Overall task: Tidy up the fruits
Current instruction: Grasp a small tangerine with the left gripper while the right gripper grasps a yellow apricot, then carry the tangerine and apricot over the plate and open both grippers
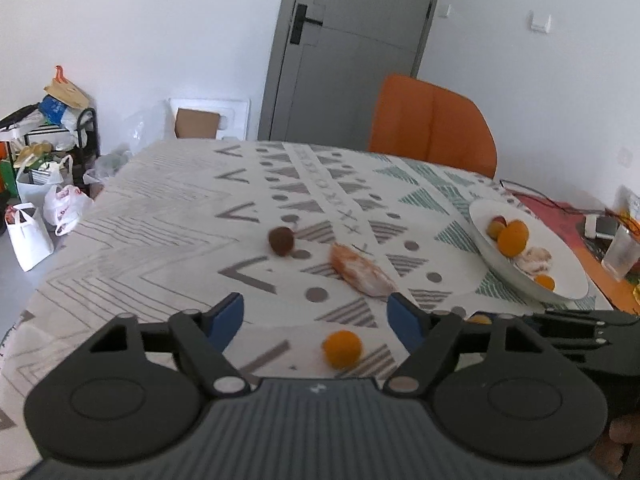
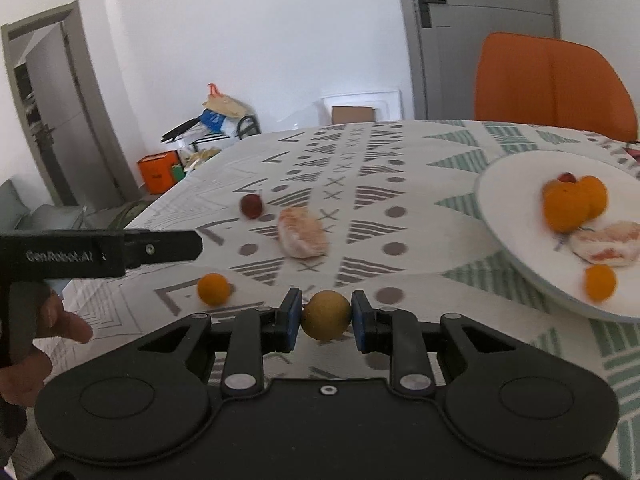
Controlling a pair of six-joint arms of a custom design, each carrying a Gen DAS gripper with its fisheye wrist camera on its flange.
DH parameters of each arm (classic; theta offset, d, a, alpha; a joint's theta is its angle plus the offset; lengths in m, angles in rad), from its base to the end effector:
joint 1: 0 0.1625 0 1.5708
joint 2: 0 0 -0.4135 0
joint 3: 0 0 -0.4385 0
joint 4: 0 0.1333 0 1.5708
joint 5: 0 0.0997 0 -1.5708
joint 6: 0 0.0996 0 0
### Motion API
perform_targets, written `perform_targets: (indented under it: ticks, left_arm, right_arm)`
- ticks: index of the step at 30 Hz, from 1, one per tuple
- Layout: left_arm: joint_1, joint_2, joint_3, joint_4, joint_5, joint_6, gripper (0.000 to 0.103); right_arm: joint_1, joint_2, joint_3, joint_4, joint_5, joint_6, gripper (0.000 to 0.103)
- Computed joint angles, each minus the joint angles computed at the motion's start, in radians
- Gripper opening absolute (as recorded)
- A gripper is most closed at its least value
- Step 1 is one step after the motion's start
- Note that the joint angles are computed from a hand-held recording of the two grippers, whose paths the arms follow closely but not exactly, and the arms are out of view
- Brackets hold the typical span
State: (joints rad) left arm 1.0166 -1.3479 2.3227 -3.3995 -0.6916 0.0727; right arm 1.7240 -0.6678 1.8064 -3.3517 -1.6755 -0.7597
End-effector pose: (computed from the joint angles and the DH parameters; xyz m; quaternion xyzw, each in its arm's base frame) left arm -0.0587 -0.4940 0.2363 0.0863 0.8379 -0.4563 0.2869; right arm 0.2203 -0.6212 0.0008 0.4028 -0.8578 0.2860 0.1415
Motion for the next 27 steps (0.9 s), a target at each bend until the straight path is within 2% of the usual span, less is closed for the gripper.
perform_targets:
  ticks: [5, 7, 8, 9, 21, 27]
  left_arm:
    - [0.010, 0.040, -0.023, 0.059, -0.002, -0.028, 0.054]
    - [0.018, 0.053, -0.034, 0.107, 0.004, -0.074, 0.034]
    - [0.016, 0.065, -0.034, 0.087, 0.010, -0.071, 0.032]
    - [0.012, 0.076, -0.034, 0.069, 0.024, -0.056, 0.022]
    - [-0.003, 0.097, -0.054, 0.056, 0.030, -0.020, 0.022]
    - [-0.019, 0.130, -0.090, 0.040, 0.013, 0.020, 0.022]
  right_arm:
    - [-0.016, -0.017, 0.010, -0.014, 0.012, 0.007, 0.025]
    - [-0.023, -0.023, 0.015, -0.025, 0.021, 0.011, 0.025]
    - [-0.028, -0.027, 0.019, -0.029, 0.026, 0.012, 0.025]
    - [-0.033, -0.032, 0.021, -0.032, 0.031, 0.017, 0.025]
    - [-0.067, -0.055, 0.024, -0.048, 0.073, 0.058, 0.025]
    - [-0.081, -0.071, 0.030, -0.109, 0.081, 0.074, 0.025]
